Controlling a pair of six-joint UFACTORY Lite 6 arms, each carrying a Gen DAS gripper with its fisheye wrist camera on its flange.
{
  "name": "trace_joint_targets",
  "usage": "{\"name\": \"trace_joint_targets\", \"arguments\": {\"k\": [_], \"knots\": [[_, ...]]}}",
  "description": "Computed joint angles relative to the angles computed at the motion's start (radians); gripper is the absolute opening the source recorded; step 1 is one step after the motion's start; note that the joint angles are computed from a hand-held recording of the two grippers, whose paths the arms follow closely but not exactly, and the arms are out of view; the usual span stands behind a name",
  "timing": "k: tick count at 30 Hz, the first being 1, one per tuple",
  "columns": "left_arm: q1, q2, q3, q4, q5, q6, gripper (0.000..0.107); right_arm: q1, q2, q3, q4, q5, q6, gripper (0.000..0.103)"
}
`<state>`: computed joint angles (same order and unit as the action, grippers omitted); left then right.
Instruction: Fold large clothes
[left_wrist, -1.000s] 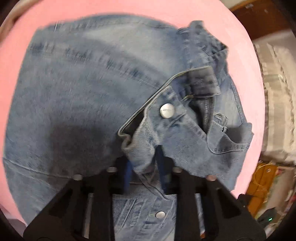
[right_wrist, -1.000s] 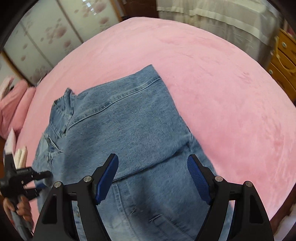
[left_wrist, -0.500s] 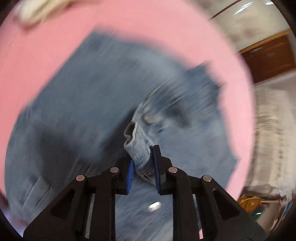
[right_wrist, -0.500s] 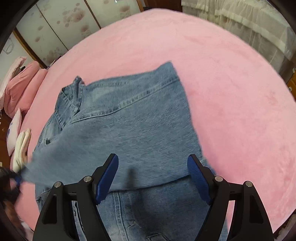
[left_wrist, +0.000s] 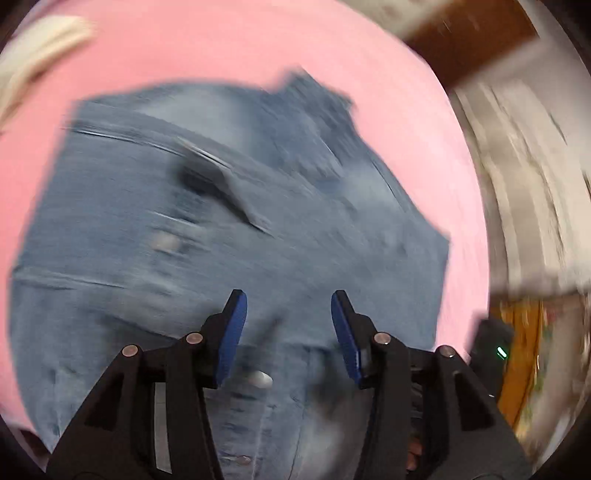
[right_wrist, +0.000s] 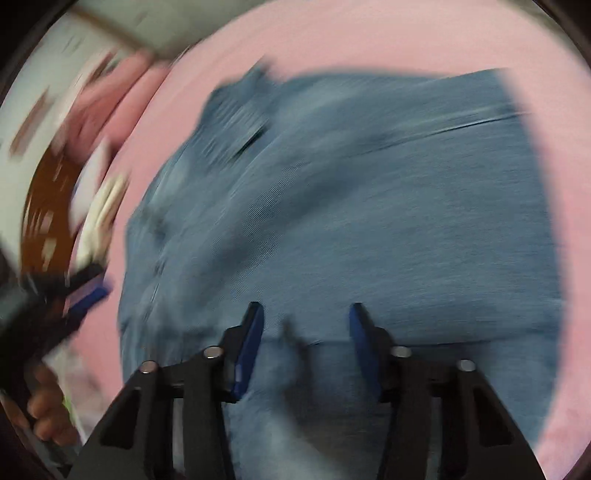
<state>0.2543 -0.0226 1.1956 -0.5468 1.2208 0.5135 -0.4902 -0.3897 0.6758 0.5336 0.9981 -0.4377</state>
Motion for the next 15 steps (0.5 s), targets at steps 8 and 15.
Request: {"name": "trace_joint_targets", "arguments": {"k": [8, 15], "knots": [[-0.165, 0.135, -0.177, 0.108, -0.25, -0.185, 0.008, 0.062, 0.173, -0.018, 0.148, -0.121, -0.056, 0.001], [-0.02, 0.048, -0.217, 0.254, -0.389, -0.362, 0.001, -0.238, 0.091, -0.028, 0.006, 0.003, -0.241, 0.0]]}}
